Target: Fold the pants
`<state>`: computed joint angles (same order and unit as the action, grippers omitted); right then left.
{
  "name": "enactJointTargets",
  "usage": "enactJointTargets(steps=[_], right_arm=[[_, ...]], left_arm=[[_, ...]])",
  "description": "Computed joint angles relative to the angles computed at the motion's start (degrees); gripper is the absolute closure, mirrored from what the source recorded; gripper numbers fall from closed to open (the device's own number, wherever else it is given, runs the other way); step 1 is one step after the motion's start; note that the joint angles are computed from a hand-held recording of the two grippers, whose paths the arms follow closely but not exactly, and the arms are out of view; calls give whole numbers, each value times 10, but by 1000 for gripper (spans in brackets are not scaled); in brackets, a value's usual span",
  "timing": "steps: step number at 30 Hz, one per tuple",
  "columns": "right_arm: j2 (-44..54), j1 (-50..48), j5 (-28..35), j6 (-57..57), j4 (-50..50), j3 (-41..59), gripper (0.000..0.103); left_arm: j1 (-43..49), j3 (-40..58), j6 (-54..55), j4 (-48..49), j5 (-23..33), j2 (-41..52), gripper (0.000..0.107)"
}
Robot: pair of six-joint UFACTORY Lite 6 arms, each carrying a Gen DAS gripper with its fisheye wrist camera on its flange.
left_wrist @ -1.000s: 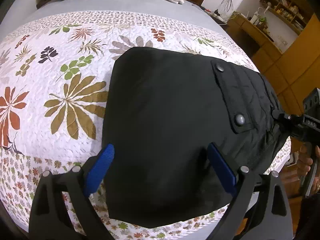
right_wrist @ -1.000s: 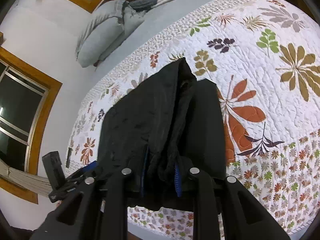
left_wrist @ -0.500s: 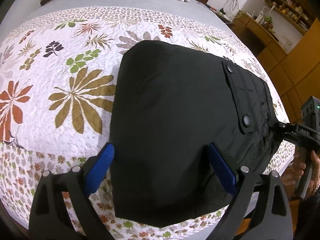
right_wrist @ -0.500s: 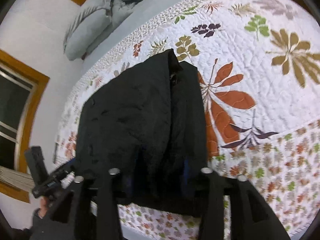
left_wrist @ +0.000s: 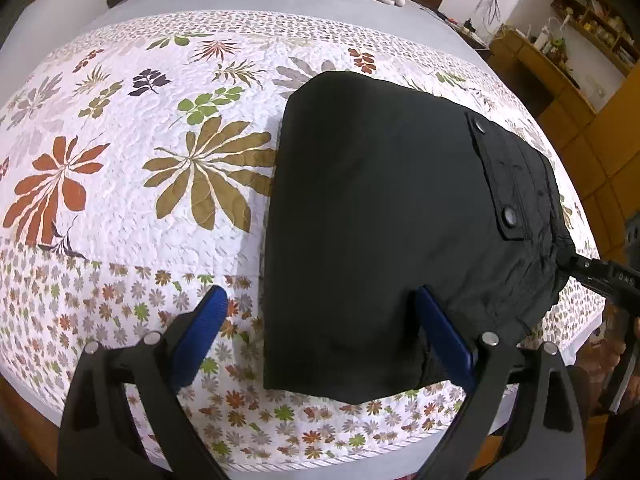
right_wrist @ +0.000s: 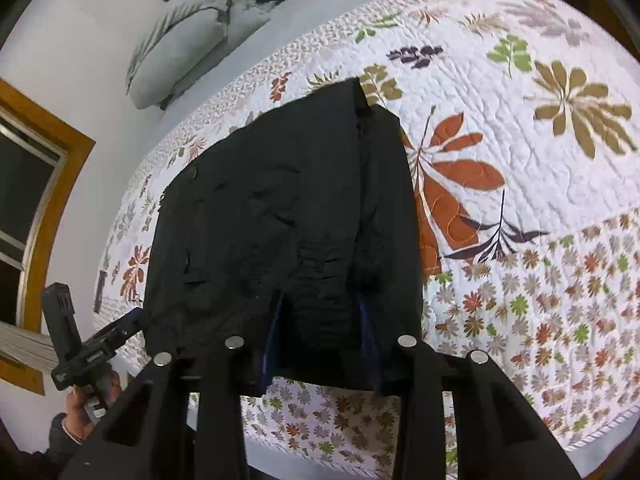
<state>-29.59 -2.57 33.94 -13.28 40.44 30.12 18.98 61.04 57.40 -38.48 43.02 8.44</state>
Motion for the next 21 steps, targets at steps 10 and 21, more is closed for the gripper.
enactJointTargets(steps=[10,21], right_arm=[[-54,-5,35,64,-47,4,82],[-24,35,-11,121,-110,-17,82]], left_arm=[[-28,-24,-4,4,-16,-18,12],[-37,-39,23,-19,-36,-11,10]])
